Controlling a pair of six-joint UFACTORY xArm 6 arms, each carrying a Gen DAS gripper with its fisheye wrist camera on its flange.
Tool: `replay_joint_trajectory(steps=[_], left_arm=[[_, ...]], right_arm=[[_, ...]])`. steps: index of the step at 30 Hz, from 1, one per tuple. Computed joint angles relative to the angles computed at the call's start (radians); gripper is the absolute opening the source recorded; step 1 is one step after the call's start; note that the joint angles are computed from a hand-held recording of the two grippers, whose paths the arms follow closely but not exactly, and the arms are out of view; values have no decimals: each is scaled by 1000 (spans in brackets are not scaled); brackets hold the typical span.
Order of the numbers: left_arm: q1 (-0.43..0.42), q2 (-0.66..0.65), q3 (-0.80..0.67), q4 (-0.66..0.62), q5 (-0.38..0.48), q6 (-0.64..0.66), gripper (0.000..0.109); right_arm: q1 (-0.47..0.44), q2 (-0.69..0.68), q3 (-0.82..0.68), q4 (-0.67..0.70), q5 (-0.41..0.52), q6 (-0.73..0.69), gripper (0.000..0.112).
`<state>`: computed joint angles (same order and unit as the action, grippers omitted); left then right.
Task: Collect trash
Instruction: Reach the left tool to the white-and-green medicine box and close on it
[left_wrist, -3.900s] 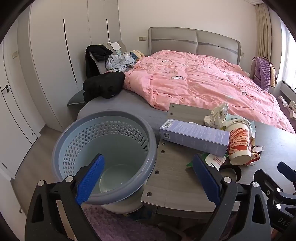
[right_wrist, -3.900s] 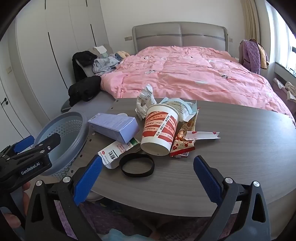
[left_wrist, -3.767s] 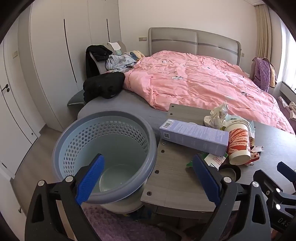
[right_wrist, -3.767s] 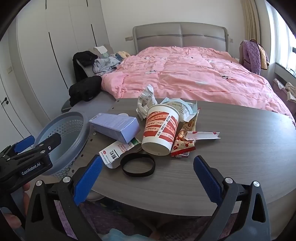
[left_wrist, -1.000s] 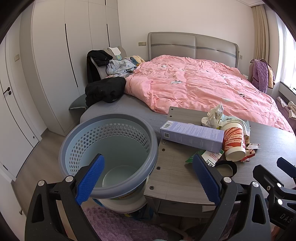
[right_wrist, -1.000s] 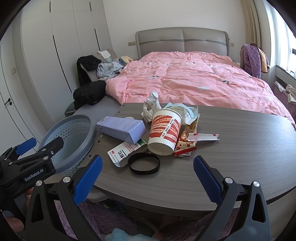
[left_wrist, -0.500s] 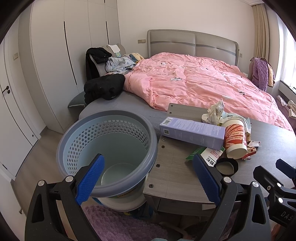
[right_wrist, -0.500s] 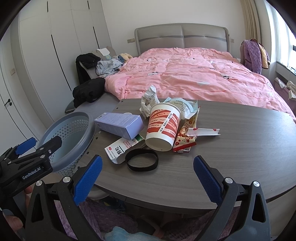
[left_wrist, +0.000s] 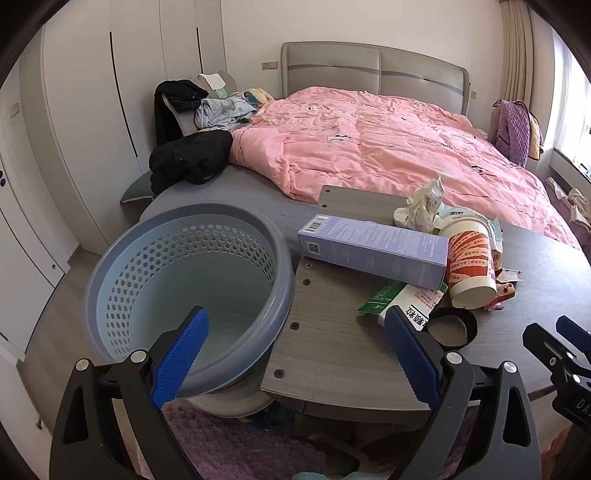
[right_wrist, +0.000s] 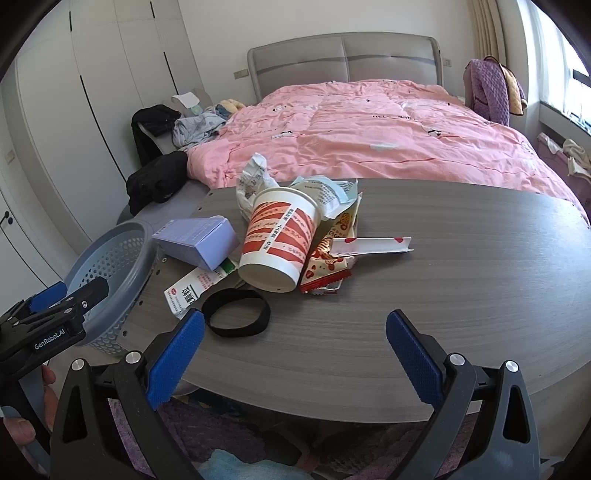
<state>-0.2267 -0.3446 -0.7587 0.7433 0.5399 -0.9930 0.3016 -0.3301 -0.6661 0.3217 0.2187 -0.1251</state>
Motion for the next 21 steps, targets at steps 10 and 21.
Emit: replay_joint_trajectory(steps=[10, 21], left_arm=[[-15, 154, -81, -92, -43, 101, 92], [-31, 256, -133, -186, -103, 223, 92]], right_arm=[[-41, 72, -37, 131, 24, -110, 97], [-38, 101, -50, 222, 39, -183, 97]])
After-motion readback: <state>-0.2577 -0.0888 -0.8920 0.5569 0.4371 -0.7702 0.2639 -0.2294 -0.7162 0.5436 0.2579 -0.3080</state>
